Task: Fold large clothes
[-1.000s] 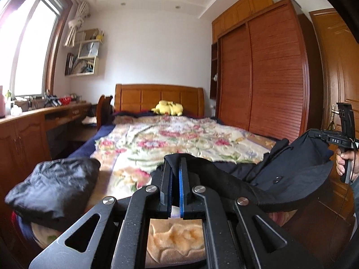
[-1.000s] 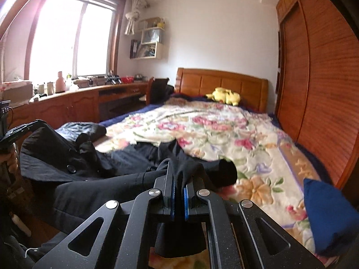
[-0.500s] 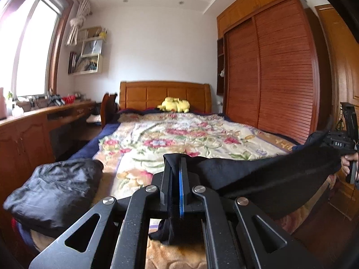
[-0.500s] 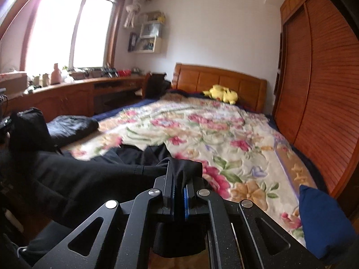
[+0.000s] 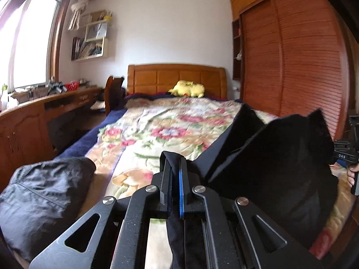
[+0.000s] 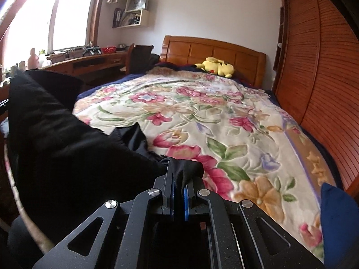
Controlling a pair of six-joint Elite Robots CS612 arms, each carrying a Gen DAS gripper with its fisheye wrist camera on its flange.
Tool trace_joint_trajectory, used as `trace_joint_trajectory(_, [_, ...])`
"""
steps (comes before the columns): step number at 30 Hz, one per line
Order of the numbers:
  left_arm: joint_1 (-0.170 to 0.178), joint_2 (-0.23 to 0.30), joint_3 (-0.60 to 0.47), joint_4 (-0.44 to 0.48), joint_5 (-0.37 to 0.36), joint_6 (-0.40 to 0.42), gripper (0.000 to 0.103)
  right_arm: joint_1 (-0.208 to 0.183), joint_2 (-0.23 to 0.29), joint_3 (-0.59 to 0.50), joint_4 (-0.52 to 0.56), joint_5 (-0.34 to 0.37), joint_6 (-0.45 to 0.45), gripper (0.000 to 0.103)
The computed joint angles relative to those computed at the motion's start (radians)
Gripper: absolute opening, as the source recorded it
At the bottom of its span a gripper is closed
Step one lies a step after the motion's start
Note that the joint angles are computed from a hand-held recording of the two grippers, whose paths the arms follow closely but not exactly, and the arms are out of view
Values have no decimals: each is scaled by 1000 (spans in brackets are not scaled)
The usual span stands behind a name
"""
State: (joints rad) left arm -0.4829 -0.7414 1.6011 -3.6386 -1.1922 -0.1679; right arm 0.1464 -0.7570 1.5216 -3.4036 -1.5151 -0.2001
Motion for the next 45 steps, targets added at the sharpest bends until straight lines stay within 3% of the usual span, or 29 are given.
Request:
trace_joint_trajectory(7, [28,55,-111,144,-12,-35,5,7,112,-206,170,-21,-25,5])
trace_joint_trajectory(18, [37,110,-258,253,55,12,5,18,221,-433,283,-83,-14,5])
trace_joint_trajectory(23, [43,129,-295,321,43,-8,5,21,255,-493,344,-95,-3,6])
trace_joint_trajectory(28, [43,127,-294,361,30,-17,5,22,256,-497,375,-96,-1,6])
trace_joint_trajectory(31, [40,121,-288,376,55,-51,10,21,252,-496,381,-92,9,12])
trace_joint_trajectory(33, [37,115,-278,376,63,-49,20,22,247,-489,375,-100,19,20])
trace_joint_trajectory(35, [33,109,-260,354,77,-25,35,22,242,-475,343,-112,39,52])
trace_joint_trajectory(37, [31,97,-232,327,53,-6,43,15,228,-448,319,-76,68,66])
trace_joint_trajectory(40, [31,75,-182,316,1,-1,59,8,207,-405,298,-53,76,68])
trace_joint_trajectory(42, [30,64,-146,306,-35,-1,79,9,199,-388,309,-66,51,68])
trace_joint_trajectory(45, [25,51,-100,303,-46,-12,80,9,201,-392,363,-81,35,68])
